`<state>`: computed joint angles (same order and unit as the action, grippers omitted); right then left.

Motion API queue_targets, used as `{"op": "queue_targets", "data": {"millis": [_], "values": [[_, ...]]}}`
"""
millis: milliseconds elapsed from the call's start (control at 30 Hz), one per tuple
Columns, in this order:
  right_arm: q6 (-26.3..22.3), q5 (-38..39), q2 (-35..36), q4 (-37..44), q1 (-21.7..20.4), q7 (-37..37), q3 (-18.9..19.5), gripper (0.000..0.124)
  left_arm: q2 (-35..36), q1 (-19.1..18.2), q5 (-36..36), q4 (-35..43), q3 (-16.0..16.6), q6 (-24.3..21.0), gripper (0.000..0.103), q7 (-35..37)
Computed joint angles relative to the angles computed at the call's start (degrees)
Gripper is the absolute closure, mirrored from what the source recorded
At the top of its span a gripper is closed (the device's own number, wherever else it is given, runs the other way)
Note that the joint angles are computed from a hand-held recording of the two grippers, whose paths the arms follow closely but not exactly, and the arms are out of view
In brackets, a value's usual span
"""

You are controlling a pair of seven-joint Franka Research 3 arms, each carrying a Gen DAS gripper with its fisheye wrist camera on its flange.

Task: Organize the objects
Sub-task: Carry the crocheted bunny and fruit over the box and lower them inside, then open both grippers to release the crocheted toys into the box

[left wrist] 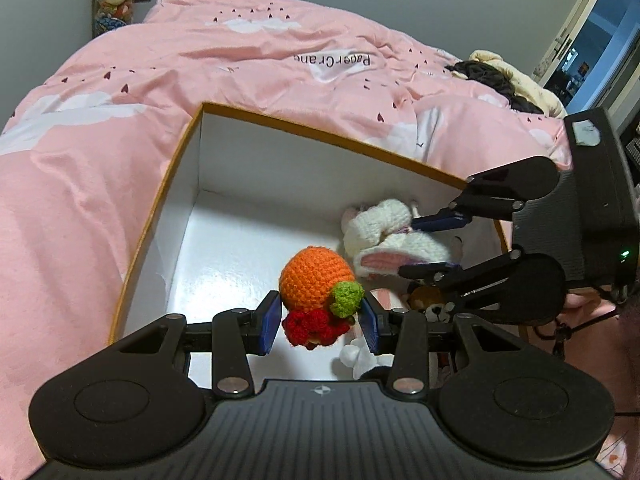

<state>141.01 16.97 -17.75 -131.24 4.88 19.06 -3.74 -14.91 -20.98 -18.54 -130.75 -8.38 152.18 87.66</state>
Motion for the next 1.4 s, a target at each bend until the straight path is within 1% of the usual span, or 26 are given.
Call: {"op": "queue_targets", "data": {"millis": [67, 167, 333, 400, 433, 467, 500, 567, 600, 633, 700, 767, 833, 900, 933, 1033, 1133, 1200, 1233, 1267, 1333, 1400], "values": [[0.3, -1.0, -0.5, -0.5, -0.5, -0.2, 0.0, 0.08, 0.6, 0.1, 0.1, 0.5, 0.0, -0.4, 0.055, 0.0], [2.3, -3.9, -1.7, -1.9, -1.5, 1.0, 0.8, 0.071, 0.9, 0.0, -0.4, 0.7, -0.1, -0.7, 0.055, 0.5], [4.5, -7.8, -3.6, -3.5, -3.3, 4.3, 1.1, 0.073, 0.4, -0.1, -1.1, 0.3, -0.2, -0.9, 0.055, 1.2], [2.8, -6.8, -4.5, -3.2, -3.3, 5.3, 0.2, 0.083, 0.1, -0.1, -1.2, 0.1, -0.2, -1.0, 0.055, 1.1], [1.5, -5.8, -4.9, -2.9, -3.2, 6.1, -0.2, 0.084, 0.0, -0.1, -1.3, -0.1, -0.1, -1.0, 0.055, 1.1], [0.8, -4.8, -5.4, -2.9, -2.9, 6.1, -0.6, 0.088, 0.0, -0.1, -1.3, 0.0, -0.1, -1.1, 0.055, 1.0], [0.9, -4.0, -5.8, -3.2, -2.6, 5.9, -0.8, 0.094, 0.0, -0.1, -1.3, 0.0, -0.1, -1.2, 0.055, 0.9], [2.0, -3.2, -6.5, -4.1, -2.0, 5.1, -0.8, 0.1, -0.1, -0.1, -1.3, 0.0, -0.1, -1.2, 0.055, 0.9], [3.0, -3.4, -6.5, -4.5, -2.0, 5.0, -0.5, 0.106, -0.2, -0.1, -1.4, -0.1, 0.0, -1.2, 0.055, 1.0], [3.9, -4.6, -6.1, -4.7, -2.5, 5.6, 0.2, 0.108, -0.3, -0.2, -1.5, -0.2, 0.0, -1.2, 0.055, 1.1], [5.1, -6.2, -4.6, -4.4, -3.0, 6.8, 1.0, 0.108, -0.7, -0.3, -1.7, -0.5, 0.2, -1.3, 0.055, 1.4], [5.5, -7.0, -3.2, -3.7, -3.1, 7.5, 1.0, 0.108, -0.8, -0.4, -2.0, -0.5, 0.4, -1.8, 0.055, 1.7], [5.9, -9.7, -2.5, -3.8, -4.3, 9.8, 1.9, 0.109, -0.8, -0.6, -2.8, -0.4, 0.7, -2.6, 0.055, 2.3], [7.2, -14.3, -1.6, -4.6, -6.2, 13.5, 3.4, 0.118, -0.7, -0.9, -4.2, -0.3, 1.0, -3.1, 0.055, 3.2], [7.7, -14.6, -1.9, -5.3, -5.9, 13.8, 3.0, 0.118, -0.7, -0.9, -4.4, -0.2, 1.0, -3.2, 0.055, 3.5], [5.9, -10.9, -2.5, -5.0, -4.1, 13.3, 1.0, 0.117, -0.6, -0.5, -4.1, -0.2, 0.6, -3.6, 0.055, 3.9], [7.1, -8.1, -4.3, -6.0, -3.1, 12.9, 0.3, 0.117, 0.0, -0.2, -3.8, 0.3, 0.3, -4.0, 0.055, 3.7], [6.5, -4.7, -5.1, -5.8, -1.9, 12.5, -0.9, 0.116, 0.3, 0.0, -3.7, 0.5, 0.1, -4.0, 0.055, 3.4], [5.7, -2.7, -5.2, -5.3, -1.3, 12.3, -1.5, 0.114, 0.6, 0.0, -3.7, 0.8, 0.0, -4.1, 0.055, 3.3], [5.2, -0.6, -5.1, -4.8, -0.7, 12.3, -1.9, 0.109, 0.9, 0.1, -3.7, 1.0, -0.1, -4.1, 0.055, 3.2], [5.4, 2.4, -4.9, -4.4, 0.0, 12.4, -2.2, 0.102, 1.3, 0.5, -3.1, 1.3, -0.5, -4.2, 0.055, 2.4], [5.4, 4.7, -4.1, -3.8, 0.5, 12.5, -2.3, 0.1, 1.5, 0.9, -2.0, 1.6, -0.9, -4.3, 0.055, 1.5]]}}
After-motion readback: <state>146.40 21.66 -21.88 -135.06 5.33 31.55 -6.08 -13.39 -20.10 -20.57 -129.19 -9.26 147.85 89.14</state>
